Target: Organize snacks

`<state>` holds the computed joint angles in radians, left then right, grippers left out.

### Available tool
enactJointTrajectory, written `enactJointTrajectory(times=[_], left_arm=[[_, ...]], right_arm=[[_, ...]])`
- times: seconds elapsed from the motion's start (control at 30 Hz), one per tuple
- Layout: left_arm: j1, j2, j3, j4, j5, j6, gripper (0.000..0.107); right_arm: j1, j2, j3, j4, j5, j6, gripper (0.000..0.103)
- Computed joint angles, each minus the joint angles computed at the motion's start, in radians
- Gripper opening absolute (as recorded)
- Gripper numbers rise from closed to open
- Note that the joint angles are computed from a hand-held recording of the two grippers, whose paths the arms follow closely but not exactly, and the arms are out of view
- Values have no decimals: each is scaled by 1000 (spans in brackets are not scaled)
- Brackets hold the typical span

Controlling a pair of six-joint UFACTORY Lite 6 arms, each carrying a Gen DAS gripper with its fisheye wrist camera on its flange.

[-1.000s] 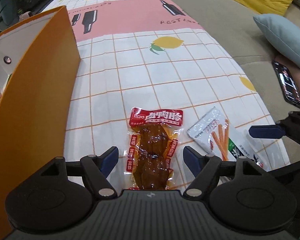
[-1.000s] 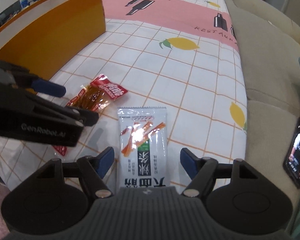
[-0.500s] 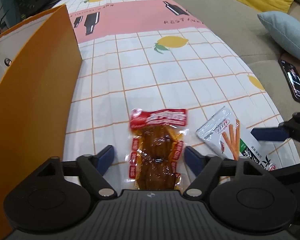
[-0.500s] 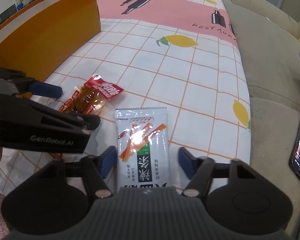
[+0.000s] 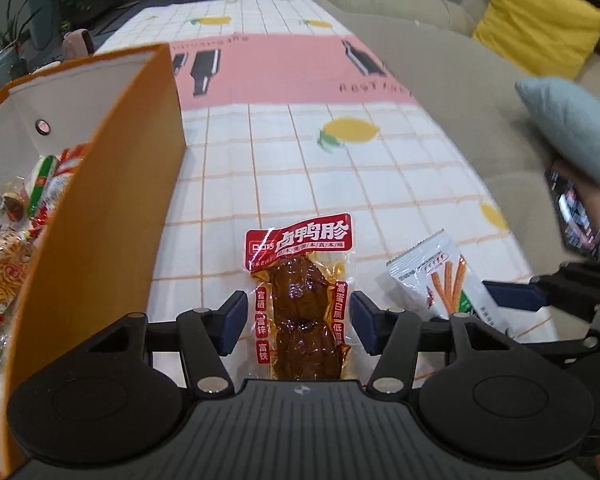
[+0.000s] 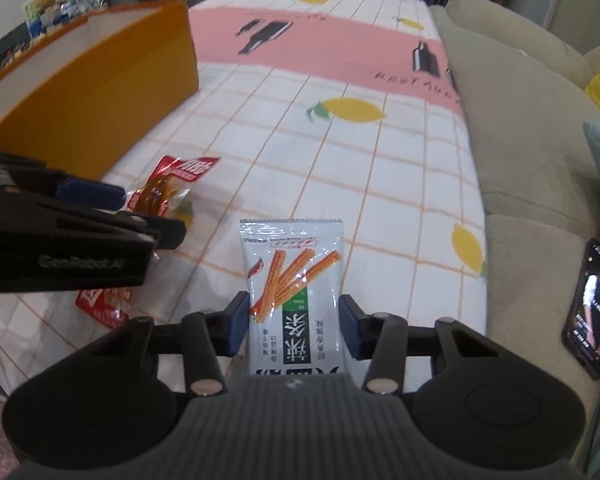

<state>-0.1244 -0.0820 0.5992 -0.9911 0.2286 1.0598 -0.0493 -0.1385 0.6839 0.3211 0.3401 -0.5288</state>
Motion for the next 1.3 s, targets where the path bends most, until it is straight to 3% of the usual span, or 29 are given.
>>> enactJointTrajectory(times=[0.23, 0.5, 0.67, 0.83, 1.3], left_arm=[[65, -159, 74, 226, 169, -239, 64], [310, -141, 306, 316, 495, -196, 64], [493, -33, 524, 344, 673, -125, 64], [609, 145, 774, 415, 791, -118, 64], [663, 742, 1303, 652, 959, -443, 64]], right_arm=[[-26, -91, 26, 133, 53, -49, 45], [61, -109, 145, 227, 136, 22, 45], [152, -33, 289, 308, 194, 61, 45], [251, 125, 504, 339, 240, 113, 45], [412, 758, 1231, 259, 545, 377, 45]])
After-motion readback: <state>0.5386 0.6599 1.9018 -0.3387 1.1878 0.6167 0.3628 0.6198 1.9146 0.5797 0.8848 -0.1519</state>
